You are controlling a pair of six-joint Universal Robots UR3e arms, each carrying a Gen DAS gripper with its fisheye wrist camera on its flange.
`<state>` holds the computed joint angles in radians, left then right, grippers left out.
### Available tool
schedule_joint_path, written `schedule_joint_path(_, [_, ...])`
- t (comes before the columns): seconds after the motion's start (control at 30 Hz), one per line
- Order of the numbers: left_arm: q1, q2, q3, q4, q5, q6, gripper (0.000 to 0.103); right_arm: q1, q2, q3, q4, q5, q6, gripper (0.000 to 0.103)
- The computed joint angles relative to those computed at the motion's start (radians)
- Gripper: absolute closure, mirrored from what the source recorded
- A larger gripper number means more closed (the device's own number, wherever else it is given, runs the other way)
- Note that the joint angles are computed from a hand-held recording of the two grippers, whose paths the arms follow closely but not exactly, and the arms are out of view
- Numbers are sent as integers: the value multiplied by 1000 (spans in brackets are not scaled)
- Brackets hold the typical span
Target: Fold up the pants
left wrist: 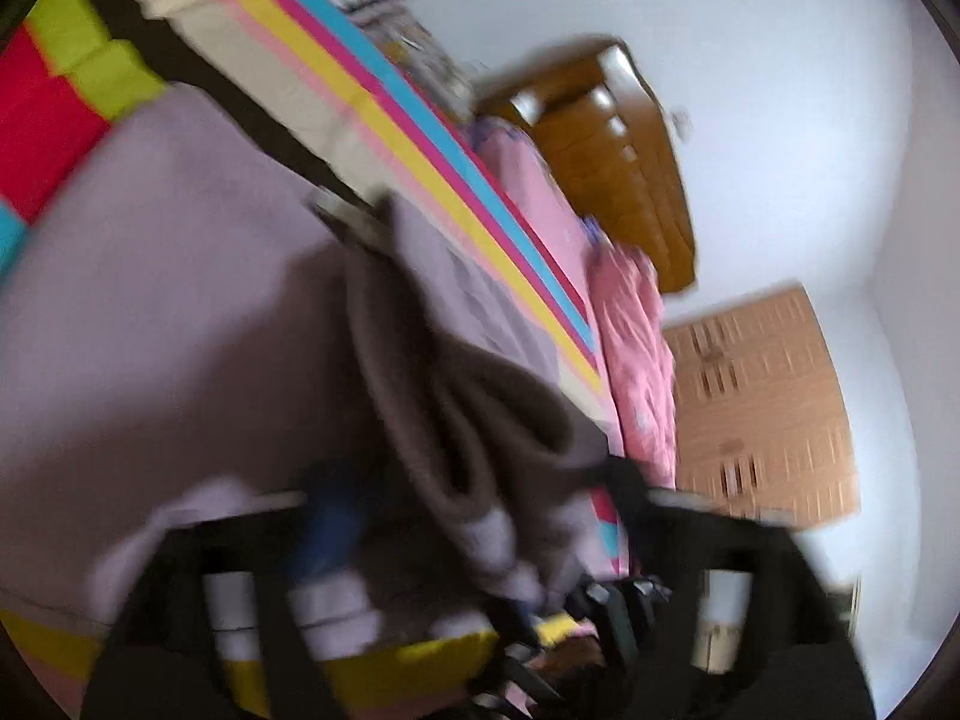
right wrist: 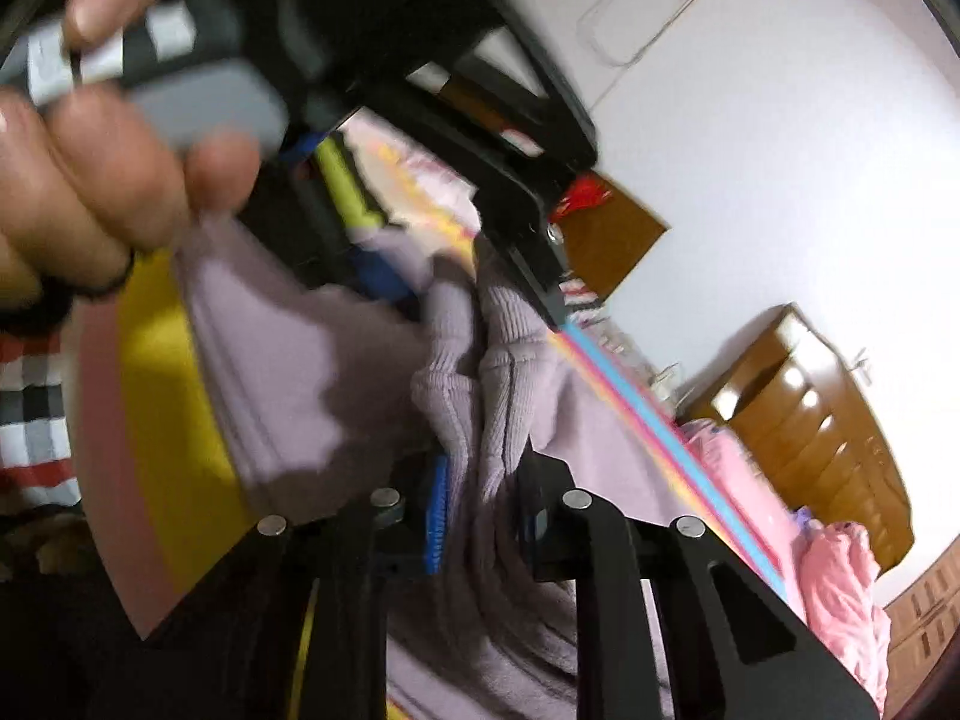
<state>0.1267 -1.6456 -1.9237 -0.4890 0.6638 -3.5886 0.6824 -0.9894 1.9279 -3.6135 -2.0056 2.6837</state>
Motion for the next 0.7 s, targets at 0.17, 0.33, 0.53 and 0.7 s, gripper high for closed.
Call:
schedule_joint_path(0.17, [2, -162, 195, -227, -115, 78, 2, -9, 2, 13, -22, 8, -34, 86])
schedule_joint_path(0.33, [-118, -327, 510, -440, -55, 169, 25, -21, 13, 26, -55, 19, -37, 86])
schedule_joint_path(0.53, [-183, -318, 521, -387, 109, 172, 73, -70, -80, 170, -128, 106, 15, 46])
schedule_joint_path(0.7, [-188, -313, 505, -362, 120, 156, 74, -365, -301, 673, -574, 350, 276, 23])
